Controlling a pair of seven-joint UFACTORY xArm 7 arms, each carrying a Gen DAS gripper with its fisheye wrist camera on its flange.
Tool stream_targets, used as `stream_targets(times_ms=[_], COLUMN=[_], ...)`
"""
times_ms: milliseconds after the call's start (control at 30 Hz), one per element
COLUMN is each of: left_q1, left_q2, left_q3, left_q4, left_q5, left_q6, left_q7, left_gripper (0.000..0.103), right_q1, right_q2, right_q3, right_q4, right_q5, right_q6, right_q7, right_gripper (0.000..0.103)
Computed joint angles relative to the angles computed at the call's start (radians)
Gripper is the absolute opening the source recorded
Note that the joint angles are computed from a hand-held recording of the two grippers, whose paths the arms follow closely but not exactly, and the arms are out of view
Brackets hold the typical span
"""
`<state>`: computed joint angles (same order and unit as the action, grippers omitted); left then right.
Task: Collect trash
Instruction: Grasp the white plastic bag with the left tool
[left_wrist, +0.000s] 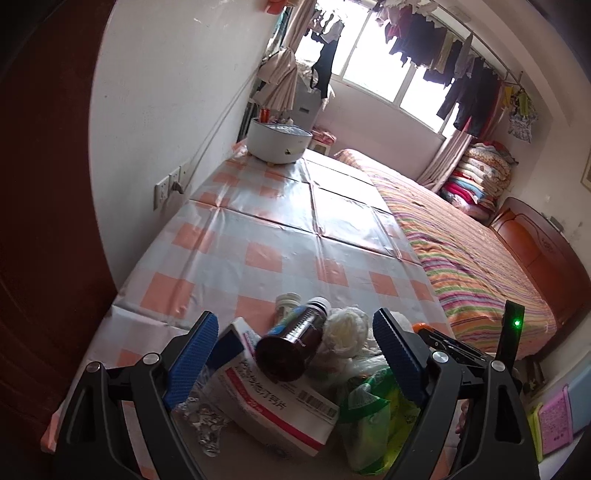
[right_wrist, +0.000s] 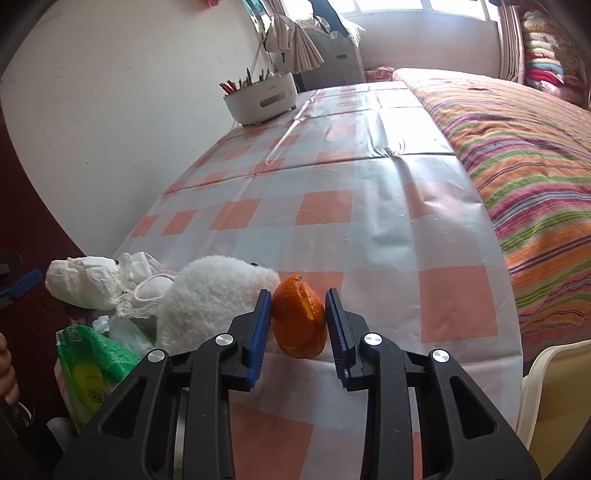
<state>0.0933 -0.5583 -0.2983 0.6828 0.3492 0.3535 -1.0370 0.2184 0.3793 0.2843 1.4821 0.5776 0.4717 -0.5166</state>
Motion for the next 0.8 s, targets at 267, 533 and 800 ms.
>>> stream_targets(times_ms=[267, 533, 800], left_q1=[-0.018, 0.069, -0.028], left_q2=[0.108, 0.194, 0.296], left_q3=[-0.032, -0.117, -0.048], left_q4=[0.067, 0.159, 0.224], left_q5=[0.037, 0.267, 0.330], left_q6=[-0.028, 0.027, 0.099], left_q7=[0.000, -0.150, -0.142], left_gripper=[0.083, 0.083, 0.047], right_q1=[-0.026, -0.045, -0.060], right_q2=[-0.044, -0.086, -0.120], right_q3=[0.017, 0.005, -0.019], right_q4=[-0.049, -0.084, -0.105], right_q5=[0.087, 0.184, 0.272], right_q6=[-0.016, -0.016, -0.010], right_q7=[-0.068, -0.142, -0.200], right_gripper=[0.029, 0.030, 0.030])
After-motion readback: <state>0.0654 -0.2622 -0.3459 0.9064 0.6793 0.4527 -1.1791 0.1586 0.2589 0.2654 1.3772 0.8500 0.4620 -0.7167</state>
